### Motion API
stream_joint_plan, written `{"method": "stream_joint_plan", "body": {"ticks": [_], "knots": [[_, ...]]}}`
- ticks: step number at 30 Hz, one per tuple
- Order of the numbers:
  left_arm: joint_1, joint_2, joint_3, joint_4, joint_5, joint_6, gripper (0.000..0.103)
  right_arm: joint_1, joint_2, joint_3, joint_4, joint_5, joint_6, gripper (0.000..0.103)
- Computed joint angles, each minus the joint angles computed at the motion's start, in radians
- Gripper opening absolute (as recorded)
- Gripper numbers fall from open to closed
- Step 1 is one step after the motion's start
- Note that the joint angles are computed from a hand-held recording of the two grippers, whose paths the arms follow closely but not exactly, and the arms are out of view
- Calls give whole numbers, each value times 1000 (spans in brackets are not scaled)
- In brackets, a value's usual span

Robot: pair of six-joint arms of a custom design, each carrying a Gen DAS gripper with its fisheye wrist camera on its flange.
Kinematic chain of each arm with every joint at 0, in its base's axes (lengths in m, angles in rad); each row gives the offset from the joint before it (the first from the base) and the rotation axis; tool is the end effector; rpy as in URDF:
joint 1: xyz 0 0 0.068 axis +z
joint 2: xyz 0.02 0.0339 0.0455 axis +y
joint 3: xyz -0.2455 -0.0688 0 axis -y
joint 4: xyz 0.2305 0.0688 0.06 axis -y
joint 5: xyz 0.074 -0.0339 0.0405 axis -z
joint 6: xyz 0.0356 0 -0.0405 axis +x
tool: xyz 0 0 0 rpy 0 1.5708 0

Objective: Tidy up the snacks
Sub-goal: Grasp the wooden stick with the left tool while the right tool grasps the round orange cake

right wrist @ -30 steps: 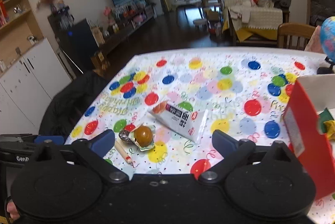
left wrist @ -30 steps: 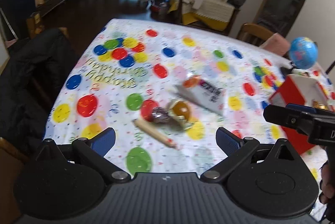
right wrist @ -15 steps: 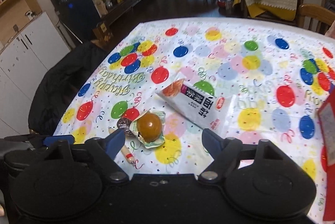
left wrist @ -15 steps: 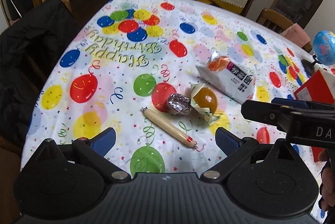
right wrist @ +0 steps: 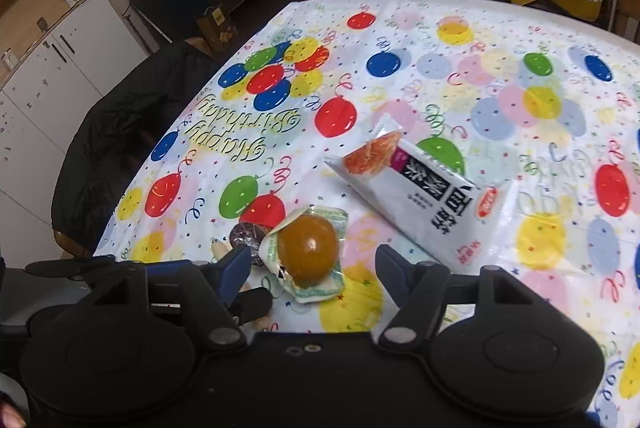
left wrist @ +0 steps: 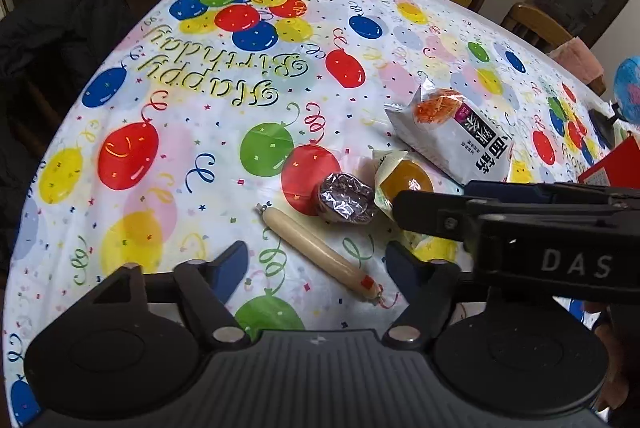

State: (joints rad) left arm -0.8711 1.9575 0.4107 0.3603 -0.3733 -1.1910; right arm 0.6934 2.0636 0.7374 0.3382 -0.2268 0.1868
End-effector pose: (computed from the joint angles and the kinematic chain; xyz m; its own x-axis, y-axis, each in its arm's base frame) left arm 0.1505 -0.1586 0.0125 -0.8011 -0.3911 -0.4530 -0.3230 0.9198 -0.2229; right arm 0.2333 0.2043 0.0299 -0.7643 -0.3999 -0.5059 -0.5862 0.7577 0.2867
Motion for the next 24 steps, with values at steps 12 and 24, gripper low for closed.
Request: {"method": "stream_joint_plan", "body": {"ticks": [12, 24], "knots": [[6, 16, 35, -21, -12, 9, 30, -11, 80, 70, -18, -69, -4, 48], [25, -31, -30, 18, 26, 2, 11, -43, -3, -36, 40, -61, 23, 46]]}}
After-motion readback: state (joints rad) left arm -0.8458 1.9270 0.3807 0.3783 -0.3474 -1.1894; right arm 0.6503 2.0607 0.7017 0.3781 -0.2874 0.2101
